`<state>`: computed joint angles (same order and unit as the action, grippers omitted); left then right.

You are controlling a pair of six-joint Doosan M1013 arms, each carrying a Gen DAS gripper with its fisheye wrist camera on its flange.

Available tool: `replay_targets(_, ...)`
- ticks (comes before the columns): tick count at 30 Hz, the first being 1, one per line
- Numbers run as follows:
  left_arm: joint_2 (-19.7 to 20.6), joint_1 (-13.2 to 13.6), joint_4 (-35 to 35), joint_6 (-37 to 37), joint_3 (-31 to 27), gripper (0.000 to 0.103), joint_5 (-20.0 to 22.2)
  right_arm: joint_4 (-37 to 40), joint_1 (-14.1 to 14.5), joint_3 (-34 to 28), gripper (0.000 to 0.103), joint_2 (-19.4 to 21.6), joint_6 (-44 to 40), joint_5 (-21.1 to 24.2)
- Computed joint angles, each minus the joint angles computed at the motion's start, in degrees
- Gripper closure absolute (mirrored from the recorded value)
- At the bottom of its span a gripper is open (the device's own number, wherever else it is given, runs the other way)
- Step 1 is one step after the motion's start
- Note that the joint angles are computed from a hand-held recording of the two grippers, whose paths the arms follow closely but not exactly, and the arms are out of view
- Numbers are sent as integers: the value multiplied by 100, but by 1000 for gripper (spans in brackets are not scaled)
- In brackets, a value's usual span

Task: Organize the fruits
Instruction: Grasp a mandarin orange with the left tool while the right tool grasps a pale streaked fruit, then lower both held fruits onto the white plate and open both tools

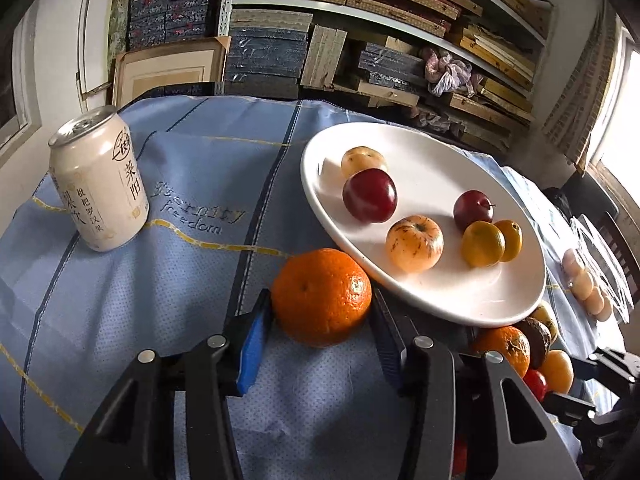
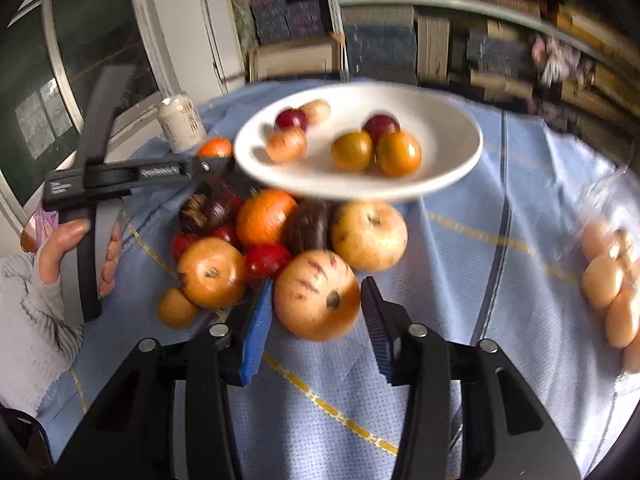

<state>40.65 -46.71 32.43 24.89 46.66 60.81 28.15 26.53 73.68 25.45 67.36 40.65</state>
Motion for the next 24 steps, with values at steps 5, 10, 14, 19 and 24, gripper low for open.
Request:
replay_targets(5,-45,56,-186,-75,96,54,-148,55,15,79,60,-52,-110,-134)
replay_targets(10,-93,13,55,-177,181,55,-255,151,15,136,60,-96,-259,-216)
replay_targets(14,-145,-52,337,-271,257,55,-295,463,-39,187,60,-151,-489,-242)
replay_targets(19,-262,-82,507,-489,366,55,-452,860,-105,309,60,-295,-791,-474)
replay_targets(24,-119,-37,307,-269,-35,55,-378,680,-174,149,60,-302,-494,-743)
